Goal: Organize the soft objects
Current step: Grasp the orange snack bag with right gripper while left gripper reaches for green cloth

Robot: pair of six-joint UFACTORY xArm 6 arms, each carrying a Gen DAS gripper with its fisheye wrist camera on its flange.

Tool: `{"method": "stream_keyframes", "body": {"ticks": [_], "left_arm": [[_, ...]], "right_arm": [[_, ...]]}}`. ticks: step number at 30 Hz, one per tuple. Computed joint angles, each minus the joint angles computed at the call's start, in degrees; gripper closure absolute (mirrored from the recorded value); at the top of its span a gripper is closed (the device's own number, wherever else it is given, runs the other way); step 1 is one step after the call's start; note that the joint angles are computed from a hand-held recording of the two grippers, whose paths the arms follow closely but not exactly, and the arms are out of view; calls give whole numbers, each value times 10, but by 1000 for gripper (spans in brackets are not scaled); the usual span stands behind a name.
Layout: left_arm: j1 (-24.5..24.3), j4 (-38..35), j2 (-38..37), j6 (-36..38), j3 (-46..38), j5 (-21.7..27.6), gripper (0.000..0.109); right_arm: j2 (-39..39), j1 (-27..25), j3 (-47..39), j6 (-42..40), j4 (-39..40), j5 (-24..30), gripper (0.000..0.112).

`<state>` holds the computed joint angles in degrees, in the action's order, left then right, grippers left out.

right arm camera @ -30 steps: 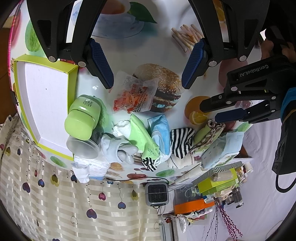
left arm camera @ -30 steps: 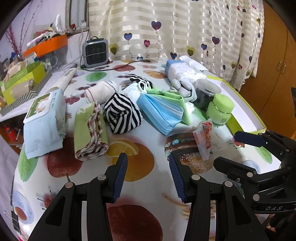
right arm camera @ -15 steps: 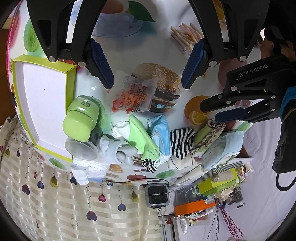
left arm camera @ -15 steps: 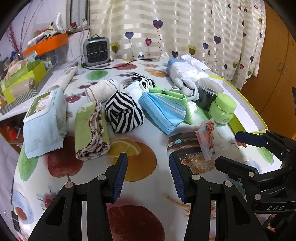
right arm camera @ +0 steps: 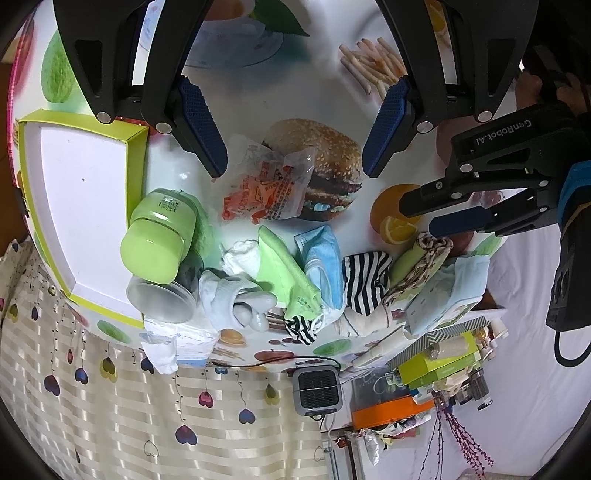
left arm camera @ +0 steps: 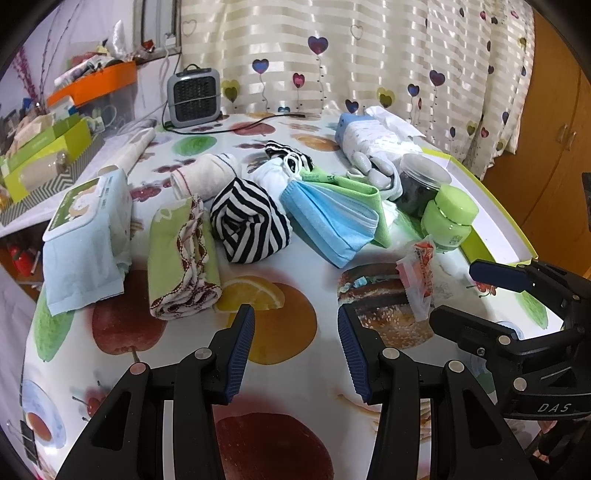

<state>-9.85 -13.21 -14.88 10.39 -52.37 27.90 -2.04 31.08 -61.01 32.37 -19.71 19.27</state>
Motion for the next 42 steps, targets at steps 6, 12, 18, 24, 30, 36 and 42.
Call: {"method": "stream_keyframes", "body": {"ticks": [6, 12, 18, 24, 30, 36, 42], "left_arm": [[6, -2, 7, 3, -5, 4, 63], [16, -50, 13, 26, -17, 9, 63], [19, -81, 19, 48, -25, 2, 63], [22, -104, 27, 70, -33, 0, 63], [26, -107, 42, 71, -49, 8, 63], [27, -102, 57, 69, -64, 9, 63], [46, -79, 72, 44, -79, -11, 63]], "right_arm": [[4, -3, -3, -16, 14, -9, 37], [21, -5, -16, -41, 47, -15, 43], [40, -8, -33, -52, 61, -8, 51], [65, -11, -57, -61, 76, 9, 58], [71, -17, -61, -39, 47, 13, 72], [64, -22, -50, -52, 59, -3, 85], [50, -17, -36, -67, 71, -20, 85]]}}
